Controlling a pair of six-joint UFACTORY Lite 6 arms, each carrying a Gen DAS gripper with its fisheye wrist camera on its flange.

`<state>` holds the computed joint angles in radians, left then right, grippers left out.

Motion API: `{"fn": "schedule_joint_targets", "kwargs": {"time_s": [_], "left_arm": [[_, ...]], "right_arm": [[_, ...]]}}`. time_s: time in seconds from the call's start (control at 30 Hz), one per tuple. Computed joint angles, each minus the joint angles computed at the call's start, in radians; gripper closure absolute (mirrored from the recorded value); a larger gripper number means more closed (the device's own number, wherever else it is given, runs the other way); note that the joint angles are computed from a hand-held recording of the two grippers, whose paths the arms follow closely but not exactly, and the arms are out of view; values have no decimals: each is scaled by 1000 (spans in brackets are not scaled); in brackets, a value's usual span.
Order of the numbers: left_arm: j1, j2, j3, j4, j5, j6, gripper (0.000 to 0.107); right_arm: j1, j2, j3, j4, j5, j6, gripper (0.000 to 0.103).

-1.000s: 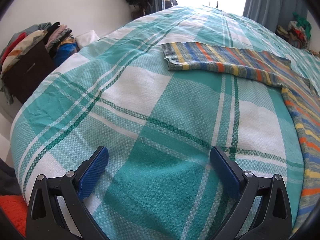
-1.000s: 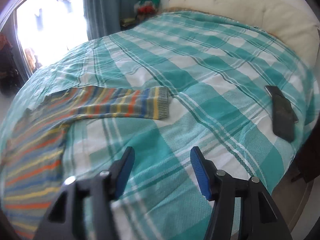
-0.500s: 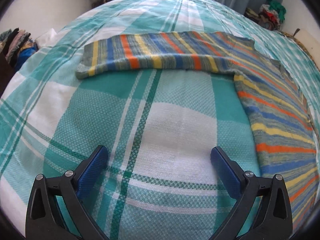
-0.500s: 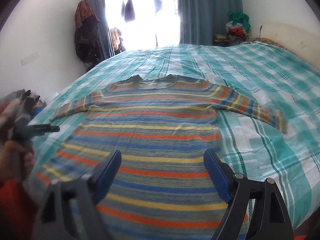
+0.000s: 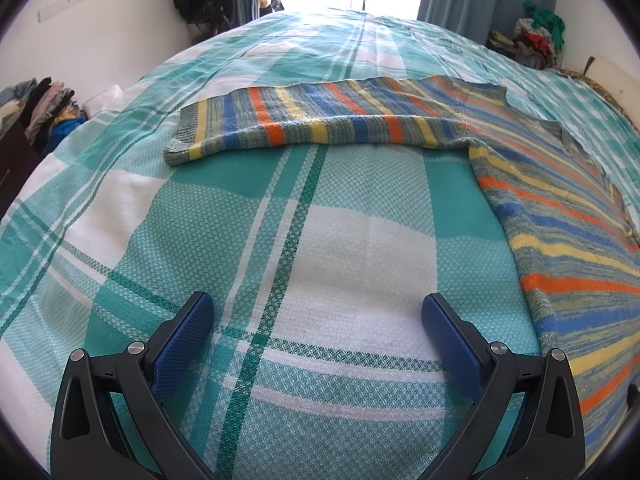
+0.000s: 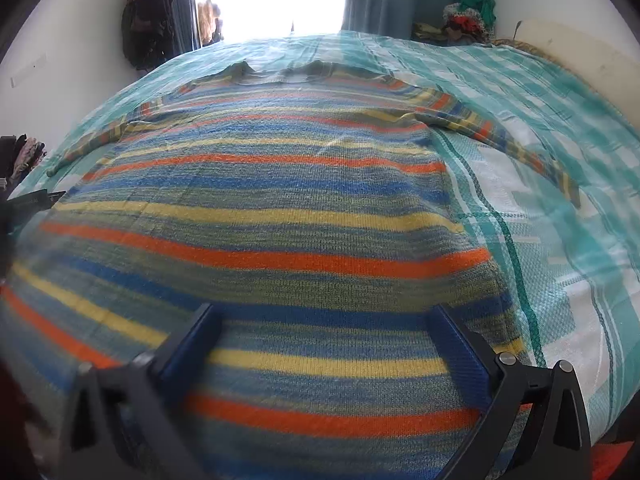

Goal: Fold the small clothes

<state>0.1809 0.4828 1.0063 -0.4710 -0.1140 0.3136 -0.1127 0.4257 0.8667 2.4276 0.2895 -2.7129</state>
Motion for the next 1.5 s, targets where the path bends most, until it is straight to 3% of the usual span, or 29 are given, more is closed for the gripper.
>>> {"fn": "schedule_joint_targets", "kwargs": {"time_s": [0.5, 1.5], "left_arm": [[10, 12, 25, 80, 34, -82, 4], [10, 13, 27, 58, 36, -60, 4]], "right_arm": [[28, 2, -22, 210, 32, -207, 0], [31, 1, -34, 239, 48, -239, 0]]}}
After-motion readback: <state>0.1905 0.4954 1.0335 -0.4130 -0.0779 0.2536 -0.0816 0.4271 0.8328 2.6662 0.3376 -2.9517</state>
